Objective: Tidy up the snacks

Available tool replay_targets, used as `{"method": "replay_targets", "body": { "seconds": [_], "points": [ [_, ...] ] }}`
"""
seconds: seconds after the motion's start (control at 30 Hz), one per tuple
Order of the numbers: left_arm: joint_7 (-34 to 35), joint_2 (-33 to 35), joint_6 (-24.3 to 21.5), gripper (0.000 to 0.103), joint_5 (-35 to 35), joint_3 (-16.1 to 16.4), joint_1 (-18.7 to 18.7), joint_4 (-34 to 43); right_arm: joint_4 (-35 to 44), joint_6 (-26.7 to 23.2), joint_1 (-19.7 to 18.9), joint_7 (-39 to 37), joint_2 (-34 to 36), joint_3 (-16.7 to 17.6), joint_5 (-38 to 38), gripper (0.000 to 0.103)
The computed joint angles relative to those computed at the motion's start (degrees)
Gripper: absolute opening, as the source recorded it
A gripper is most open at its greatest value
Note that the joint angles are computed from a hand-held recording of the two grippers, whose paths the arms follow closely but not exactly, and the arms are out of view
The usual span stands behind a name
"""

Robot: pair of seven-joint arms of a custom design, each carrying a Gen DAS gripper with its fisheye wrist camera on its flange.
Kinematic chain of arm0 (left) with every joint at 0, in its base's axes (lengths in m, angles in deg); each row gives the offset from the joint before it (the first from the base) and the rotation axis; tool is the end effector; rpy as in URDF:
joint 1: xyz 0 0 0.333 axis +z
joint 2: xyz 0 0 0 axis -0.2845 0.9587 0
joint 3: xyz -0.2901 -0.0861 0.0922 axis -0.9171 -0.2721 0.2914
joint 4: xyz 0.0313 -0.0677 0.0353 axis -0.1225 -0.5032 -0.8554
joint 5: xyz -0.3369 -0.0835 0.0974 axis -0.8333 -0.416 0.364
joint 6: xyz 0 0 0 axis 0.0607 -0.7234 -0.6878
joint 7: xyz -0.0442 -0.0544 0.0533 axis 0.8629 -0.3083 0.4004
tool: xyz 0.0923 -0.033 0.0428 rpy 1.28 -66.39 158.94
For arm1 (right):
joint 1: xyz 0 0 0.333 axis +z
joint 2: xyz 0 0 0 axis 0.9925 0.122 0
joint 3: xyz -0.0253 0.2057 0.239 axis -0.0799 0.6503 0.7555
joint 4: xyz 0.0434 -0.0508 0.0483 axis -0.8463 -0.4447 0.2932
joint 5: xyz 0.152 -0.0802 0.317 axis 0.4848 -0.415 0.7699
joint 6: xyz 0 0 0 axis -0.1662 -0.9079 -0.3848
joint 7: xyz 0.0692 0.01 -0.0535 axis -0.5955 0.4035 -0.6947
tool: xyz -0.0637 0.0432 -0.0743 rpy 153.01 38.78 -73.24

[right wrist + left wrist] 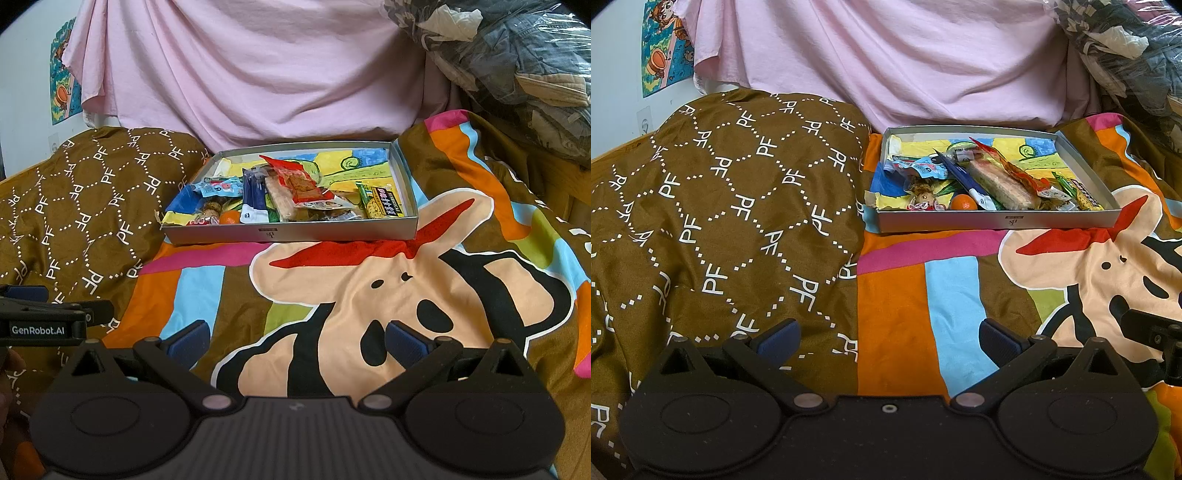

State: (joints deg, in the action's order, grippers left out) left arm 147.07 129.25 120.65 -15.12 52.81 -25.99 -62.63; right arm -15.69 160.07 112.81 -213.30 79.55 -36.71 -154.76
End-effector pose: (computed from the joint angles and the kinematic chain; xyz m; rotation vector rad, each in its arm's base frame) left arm 0.7402 -0.2162 0.3004 -1.3200 1.9858 -1.0421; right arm 0.6354 0.2812 0.2929 -1.3504 1.8276 -1.0373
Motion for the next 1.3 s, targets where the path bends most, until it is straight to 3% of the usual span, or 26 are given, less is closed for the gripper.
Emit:
{"method": "replay_targets", "body": {
  "seconds": [0.83, 1.17, 1.3],
  "points": [
    [1.03, -0.05, -0.08, 0.102, 0.36, -1.41, 0.91, -0.29, 0.13, 0.38, 0.21, 0.31, 0.34, -0.18, 0.05, 0.103],
    [1.01, -0.2, 0.45, 0.102, 0.34, -0.75, 0.46, -0.53, 0.15, 0.35, 0.18, 0.29, 0.36, -0.09, 0.09, 0.103],
    [0.46, -0.59, 0.13, 0.102, 0.27, 1.31, -0.9, -0.65, 0.23, 0.34, 0.2, 0.14, 0.4, -0.1, 0.24, 0.103]
  ]
}}
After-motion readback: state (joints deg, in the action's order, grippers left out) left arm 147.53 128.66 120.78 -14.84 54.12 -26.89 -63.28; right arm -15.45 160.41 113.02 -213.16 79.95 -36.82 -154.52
